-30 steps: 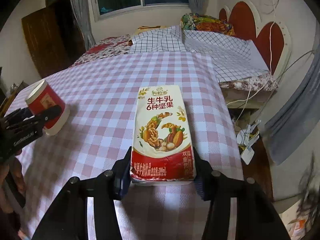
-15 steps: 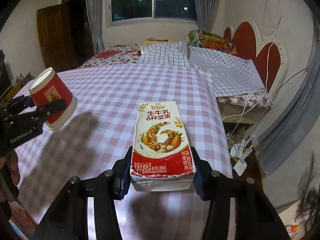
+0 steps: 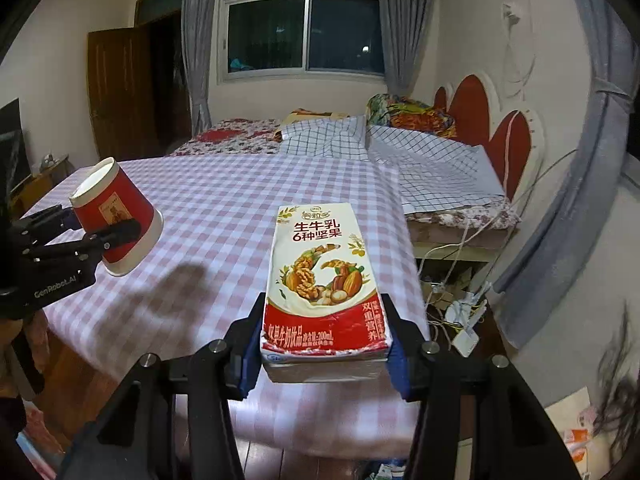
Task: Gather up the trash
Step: 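Carry the red cup and milk carton in both tools over the black bin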
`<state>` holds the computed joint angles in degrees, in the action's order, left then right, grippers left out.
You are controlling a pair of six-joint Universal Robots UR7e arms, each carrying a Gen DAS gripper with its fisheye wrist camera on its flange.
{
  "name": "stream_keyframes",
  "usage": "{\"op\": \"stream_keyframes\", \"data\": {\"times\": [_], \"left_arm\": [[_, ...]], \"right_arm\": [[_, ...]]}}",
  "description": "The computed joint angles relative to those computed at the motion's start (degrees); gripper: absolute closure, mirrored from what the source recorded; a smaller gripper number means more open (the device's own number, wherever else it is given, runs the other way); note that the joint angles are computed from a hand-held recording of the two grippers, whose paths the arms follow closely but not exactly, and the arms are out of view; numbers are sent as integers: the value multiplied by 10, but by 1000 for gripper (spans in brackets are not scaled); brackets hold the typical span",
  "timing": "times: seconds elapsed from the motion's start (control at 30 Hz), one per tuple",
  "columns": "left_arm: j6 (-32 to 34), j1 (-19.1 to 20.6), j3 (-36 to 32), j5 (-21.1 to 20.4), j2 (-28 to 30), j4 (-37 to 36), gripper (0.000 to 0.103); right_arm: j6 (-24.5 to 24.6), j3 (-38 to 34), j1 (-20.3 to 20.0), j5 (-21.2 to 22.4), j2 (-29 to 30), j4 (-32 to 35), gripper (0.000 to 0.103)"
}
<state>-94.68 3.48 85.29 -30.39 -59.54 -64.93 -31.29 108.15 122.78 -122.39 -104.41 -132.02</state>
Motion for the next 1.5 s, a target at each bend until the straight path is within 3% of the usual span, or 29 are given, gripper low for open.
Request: {"op": "stream_keyframes", "data": {"times": [0.33, 0.7, 0.97, 1.27, 1.47, 1.5], "left_arm": [[44, -33, 6, -6, 33, -86, 49], [78, -53, 42, -30, 49, -181, 49], [141, -59, 46, -45, 80, -267, 49], [226, -51, 29, -63, 132, -363, 49], [286, -45, 30, -84, 169, -454, 49], [301, -44, 29, -90, 178, -474, 49]], "right_arm": [[14, 29, -4, -2, -108, 39, 50], [15, 60, -24, -14, -188, 61, 50], [-1, 78, -75, -3, -245, 82, 50], [-54, 85, -186, 47, -294, 85, 50], [-113, 84, -322, 129, -330, 93, 50], [-131, 83, -359, 153, -337, 95, 50]]}}
